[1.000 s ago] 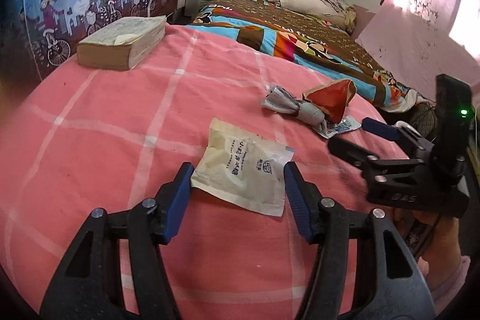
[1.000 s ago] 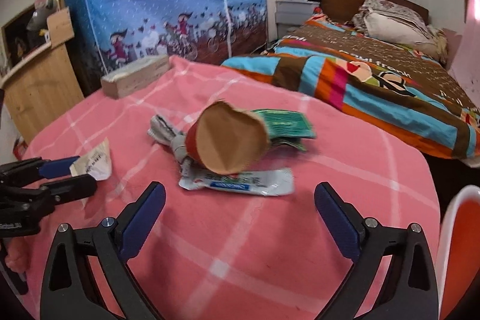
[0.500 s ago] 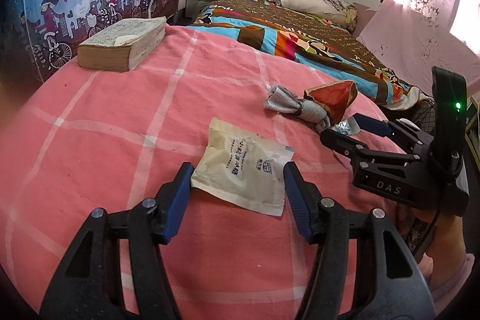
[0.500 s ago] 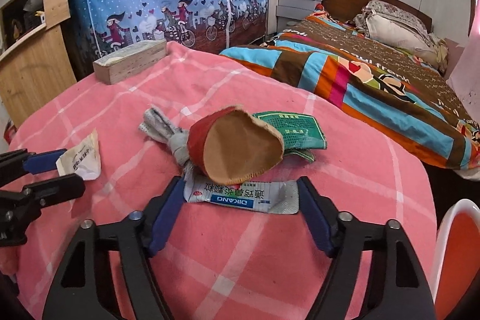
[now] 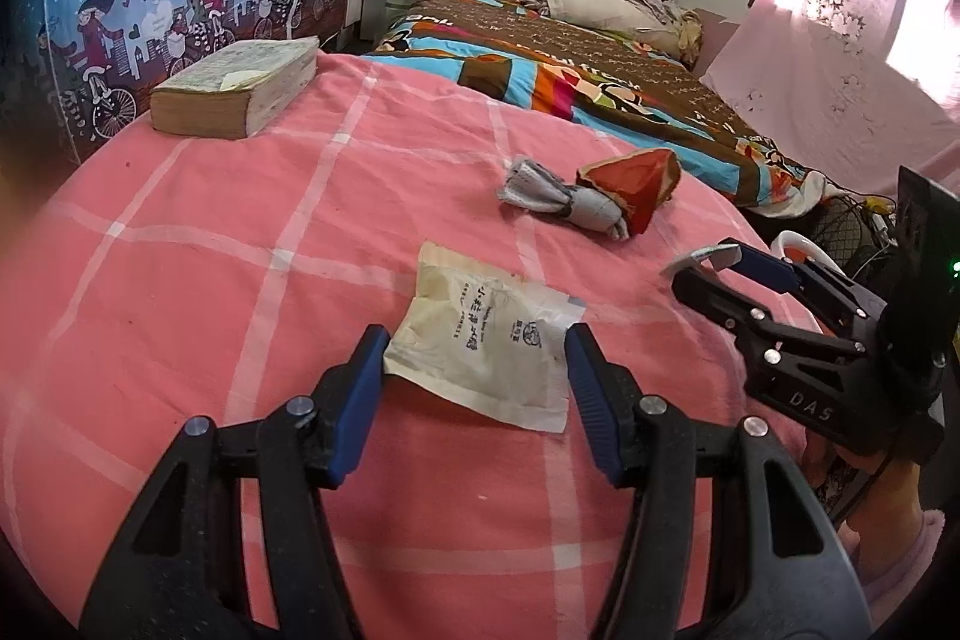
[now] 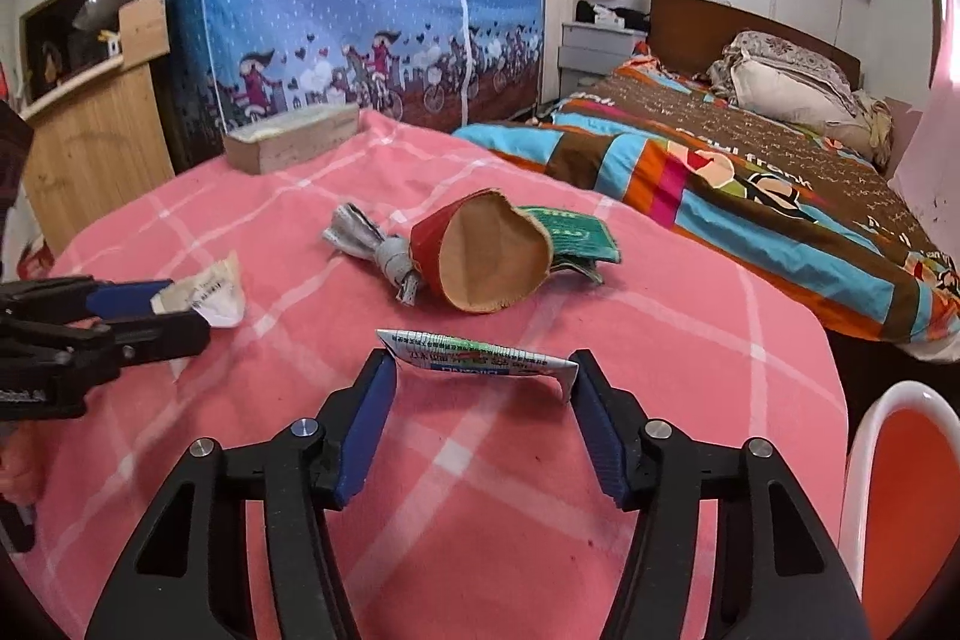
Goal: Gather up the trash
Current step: 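Grasp the white-blue toothpaste tube with the right gripper while the left lifts the sachet, then carry the sachet and toothpaste tube over the bucket with both grippers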
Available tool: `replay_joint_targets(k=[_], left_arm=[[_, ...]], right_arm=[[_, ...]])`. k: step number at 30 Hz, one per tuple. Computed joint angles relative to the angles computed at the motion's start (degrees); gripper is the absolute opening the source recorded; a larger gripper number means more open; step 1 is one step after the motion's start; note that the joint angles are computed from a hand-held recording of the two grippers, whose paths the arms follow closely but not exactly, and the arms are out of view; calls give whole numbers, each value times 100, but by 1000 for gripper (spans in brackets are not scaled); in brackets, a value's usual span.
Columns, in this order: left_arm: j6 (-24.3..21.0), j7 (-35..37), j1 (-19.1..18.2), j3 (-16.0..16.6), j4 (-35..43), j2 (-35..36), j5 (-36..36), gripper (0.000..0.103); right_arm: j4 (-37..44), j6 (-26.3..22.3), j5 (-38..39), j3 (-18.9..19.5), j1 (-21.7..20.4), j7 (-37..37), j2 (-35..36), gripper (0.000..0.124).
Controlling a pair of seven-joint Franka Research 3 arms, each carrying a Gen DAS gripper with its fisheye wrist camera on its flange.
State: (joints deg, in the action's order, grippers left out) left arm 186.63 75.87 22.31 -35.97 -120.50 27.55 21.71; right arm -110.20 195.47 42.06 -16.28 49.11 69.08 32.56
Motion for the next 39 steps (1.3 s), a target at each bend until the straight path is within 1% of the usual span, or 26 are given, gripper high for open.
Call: replay_joint_targets(k=[1, 2, 3, 5, 6, 8, 11, 13, 14, 16, 18, 19, 22, 23, 24, 26, 27, 28, 29, 30, 31, 32, 33, 34, 37, 39], left_arm=[[52, -8, -21, 16, -30, -21, 2, 61], [132, -17, 12, -20, -63, -23, 28, 60], [223, -45, 40, -47, -98, -28, 75, 55], [337, -139, 30, -37, -136, -47, 222, 54], [339, -192, -62, 55, -146, -85, 285, 54], [247, -305, -497, 474, -114, -198, 307, 54], [209, -372, -716, 685, -104, -257, 303, 53], [227, -402, -812, 789, -116, -296, 297, 51], [250, -435, -933, 922, -130, -335, 273, 51], [287, -507, -1204, 1224, -154, -412, 221, 50], [314, -590, -1596, 1673, -163, -492, 130, 50], [322, -617, -1649, 1750, -167, -504, 116, 50], [255, -658, -1266, 1437, -134, -445, 169, 50], [225, -644, -1068, 1254, -121, -408, 209, 50], [201, -619, -896, 1087, -117, -374, 246, 50], [137, -557, -684, 867, -104, -312, 291, 51], [100, -528, -663, 836, -100, -301, 286, 51], [84, -495, -620, 787, -97, -279, 271, 52], [54, -451, -501, 659, -84, -237, 261, 53], [-32, -382, -310, 448, -50, -168, 255, 55], [-132, -303, -170, 286, -23, -118, 221, 56], [-211, -221, -119, 213, 2, -87, 160, 58], [-240, -156, -154, 230, 8, -95, 99, 59], [-252, -101, -232, 294, 7, -122, 41, 60], [-293, 11, -727, 746, 23, -239, -97, 62], [-265, 65, -978, 991, 1, -308, -189, 61]], right_arm=[[-68, 177, -98, 210, -174, 25, -53, 54], [-119, 325, -184, 428, -361, 19, -96, 33], [-182, 483, -268, 654, -559, 6, -142, 25], [-346, 906, -569, 1195, -1039, 99, -221, 24], [-378, 980, -618, 1339, -1166, 87, -242, 24], [-375, 990, -481, 1432, -1227, -77, -256, 24], [-346, 867, -549, 1682, -1504, -87, -263, 27], [-295, 729, -418, 1602, -1433, -183, -256, 29], [-203, 592, -328, 1509, -1347, -252, -218, 38], [-206, 580, -474, 1643, -1486, -191, -211, 49], [-132, 528, -618, 1705, -1552, -151, -177, 49], [-107, 503, -669, 1699, -1554, -148, -163, 49], [266, 58, -575, 1198, -1116, -290, 18, 49], [467, -228, -586, 967, -933, -314, 120, 49], [536, -411, -795, 737, -769, -106, 176, 49], [849, -1047, -764, -77, -99, -15, 427, 49], [864, -1136, -1134, -259, 14, 333, 489, 48], [889, -1153, -1113, -242, 11, 279, 496, 44], [908, -1145, -900, -24, -145, -16, 457, 34], [866, -1088, -1089, 194, -347, 72, 411, 32], [840, -1069, -1161, 260, -408, 108, 394, 31], [805, -1028, -1238, 448, -569, 94, 354, 26], [780, -986, -1320, 689, -776, 68, 317, 21], [747, -933, -1398, 790, -853, 90, 301, 14], [722, -881, -1619, 560, -646, 305, 330, 7], [653, -756, -1726, 524, -607, 459, 317, 6]])
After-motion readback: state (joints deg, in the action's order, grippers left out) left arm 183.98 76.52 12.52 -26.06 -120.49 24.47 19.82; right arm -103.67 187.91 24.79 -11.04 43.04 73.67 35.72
